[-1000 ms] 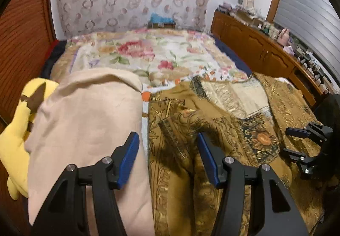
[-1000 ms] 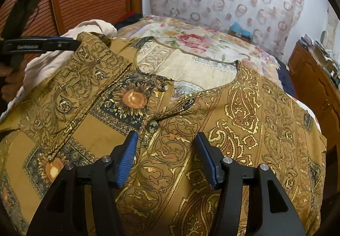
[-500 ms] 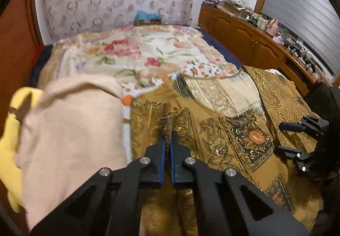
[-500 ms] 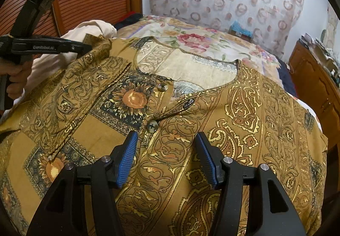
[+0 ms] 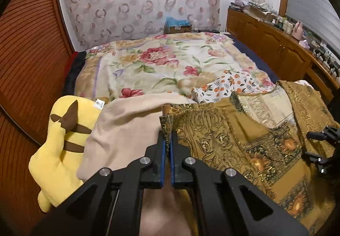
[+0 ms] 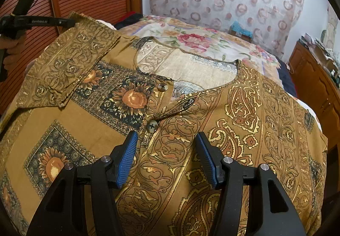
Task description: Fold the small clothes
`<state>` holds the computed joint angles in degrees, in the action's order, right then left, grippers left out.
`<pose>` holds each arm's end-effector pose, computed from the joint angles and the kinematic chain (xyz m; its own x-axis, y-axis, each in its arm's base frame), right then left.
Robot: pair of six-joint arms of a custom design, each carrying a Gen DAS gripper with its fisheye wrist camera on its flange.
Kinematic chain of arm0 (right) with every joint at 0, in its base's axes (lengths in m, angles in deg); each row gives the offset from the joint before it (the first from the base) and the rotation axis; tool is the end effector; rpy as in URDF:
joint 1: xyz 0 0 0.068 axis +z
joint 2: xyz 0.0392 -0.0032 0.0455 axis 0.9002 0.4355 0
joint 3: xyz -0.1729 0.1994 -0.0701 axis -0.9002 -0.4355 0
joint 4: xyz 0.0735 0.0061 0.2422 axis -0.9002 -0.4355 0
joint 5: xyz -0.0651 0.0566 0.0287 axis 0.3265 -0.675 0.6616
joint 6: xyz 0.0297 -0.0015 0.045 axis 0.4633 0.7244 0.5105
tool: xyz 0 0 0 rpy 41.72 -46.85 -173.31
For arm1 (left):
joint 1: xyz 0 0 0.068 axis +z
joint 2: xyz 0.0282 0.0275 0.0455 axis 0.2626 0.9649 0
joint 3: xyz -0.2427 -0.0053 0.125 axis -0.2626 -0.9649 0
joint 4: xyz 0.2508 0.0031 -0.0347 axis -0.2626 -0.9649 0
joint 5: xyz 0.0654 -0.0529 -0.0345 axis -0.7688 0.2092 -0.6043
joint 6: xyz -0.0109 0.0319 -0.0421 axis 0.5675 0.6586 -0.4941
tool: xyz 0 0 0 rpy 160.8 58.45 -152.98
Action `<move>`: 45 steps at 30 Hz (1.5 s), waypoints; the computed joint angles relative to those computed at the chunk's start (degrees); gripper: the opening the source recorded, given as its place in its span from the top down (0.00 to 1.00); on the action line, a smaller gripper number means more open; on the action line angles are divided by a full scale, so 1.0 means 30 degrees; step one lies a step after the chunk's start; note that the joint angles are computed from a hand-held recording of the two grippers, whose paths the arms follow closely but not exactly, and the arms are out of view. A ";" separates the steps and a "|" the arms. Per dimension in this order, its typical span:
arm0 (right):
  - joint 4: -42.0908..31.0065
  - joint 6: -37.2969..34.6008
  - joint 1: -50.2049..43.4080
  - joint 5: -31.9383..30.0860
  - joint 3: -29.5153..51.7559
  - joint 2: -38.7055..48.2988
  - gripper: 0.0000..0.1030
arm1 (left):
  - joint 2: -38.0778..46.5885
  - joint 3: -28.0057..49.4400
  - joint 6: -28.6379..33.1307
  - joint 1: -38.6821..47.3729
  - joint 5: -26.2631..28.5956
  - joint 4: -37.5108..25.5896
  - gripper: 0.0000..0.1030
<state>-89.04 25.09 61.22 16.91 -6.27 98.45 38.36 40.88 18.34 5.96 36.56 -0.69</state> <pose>0.2648 0.0042 0.1958 -0.4712 -0.6042 -0.6426 -0.7719 0.6350 -0.0310 0.2243 -0.0271 0.2477 -0.7346 -0.1533 -0.6609 -0.2205 0.9752 0.0188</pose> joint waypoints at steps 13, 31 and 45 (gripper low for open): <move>-0.0019 -0.0042 -0.0042 -0.0060 0.0016 0.0021 0.44 | -0.3362 -0.0578 -0.1015 -0.2187 -0.1580 -0.1029 0.45; -0.4087 -0.3507 -0.6595 -0.3568 0.4681 0.0940 0.44 | 0.4094 0.0591 -0.6965 -1.1820 -0.3030 0.2731 0.40; -0.7906 -0.5181 -1.2978 -0.3823 1.3944 0.9399 0.44 | 0.8066 0.2670 -0.7238 -1.2741 -0.2640 0.3466 0.40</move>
